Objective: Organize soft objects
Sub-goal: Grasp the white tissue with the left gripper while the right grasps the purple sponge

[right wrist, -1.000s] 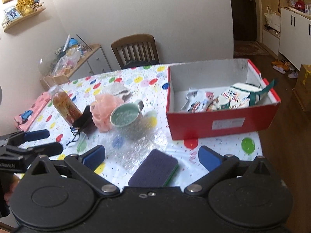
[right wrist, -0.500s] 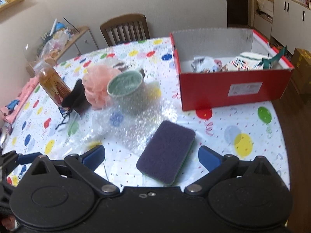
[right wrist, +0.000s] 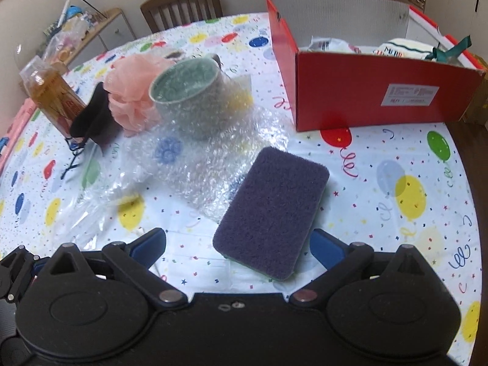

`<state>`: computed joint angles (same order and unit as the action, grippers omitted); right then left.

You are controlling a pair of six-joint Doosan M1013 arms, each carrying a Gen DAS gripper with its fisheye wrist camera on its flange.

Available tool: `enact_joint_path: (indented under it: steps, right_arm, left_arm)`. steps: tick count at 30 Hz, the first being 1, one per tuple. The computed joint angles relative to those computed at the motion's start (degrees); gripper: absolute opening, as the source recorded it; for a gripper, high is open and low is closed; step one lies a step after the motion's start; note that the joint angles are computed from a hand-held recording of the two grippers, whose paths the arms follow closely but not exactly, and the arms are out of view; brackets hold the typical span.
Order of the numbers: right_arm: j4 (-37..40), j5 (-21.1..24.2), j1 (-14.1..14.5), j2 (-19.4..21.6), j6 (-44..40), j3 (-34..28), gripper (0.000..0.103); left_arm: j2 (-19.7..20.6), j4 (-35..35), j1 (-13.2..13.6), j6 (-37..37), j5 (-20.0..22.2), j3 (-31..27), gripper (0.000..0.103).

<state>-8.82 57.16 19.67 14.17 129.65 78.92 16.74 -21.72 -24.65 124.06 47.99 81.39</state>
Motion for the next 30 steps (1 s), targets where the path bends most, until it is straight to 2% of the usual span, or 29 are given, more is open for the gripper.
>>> enact_joint_path:
  steps: [9,12,17,20,26,28,30]
  right_arm:
    - [0.3,1.9,-0.3,1.9,-0.3,-1.3,0.101]
    - [-0.3,2.3,-0.4,2.4,0.0,-1.7,0.101]
    - [-2.1,3.7,-0.3,3.4,1.3,-2.6,0.101]
    - [-2.8,4.7,-0.1,4.0,1.5,-3.2,0.1]
    - [-5.2,7.1,0.5,4.8,2.4,-4.0,0.087]
    - [-5.8,7.7,0.6,4.9,2.6,-4.1,0.079]
    - [-6.4,8.1,0.7,4.9,2.9,-4.0,0.079]
  left_arm:
    - [2.1,1.7,-0.2,0.6,2.3,-2.1,0.102]
    - [2.4,1.8,-0.1,0.1,3.0,-2.4,0.096]
    - [2.1,2.6,-0.3,-1.1,1.6,-1.8,0.091]
    - [1.7,2.8,-0.4,-0.9,1.0,-1.5,0.08]
    - [1.3,3.6,-0.6,-3.1,-0.2,-1.2,0.053]
    - [1.3,4.1,-0.6,-4.1,-0.7,-1.1,0.04]
    - [1.4,4.8,-0.6,-5.8,-0.7,-1.4,0.033]
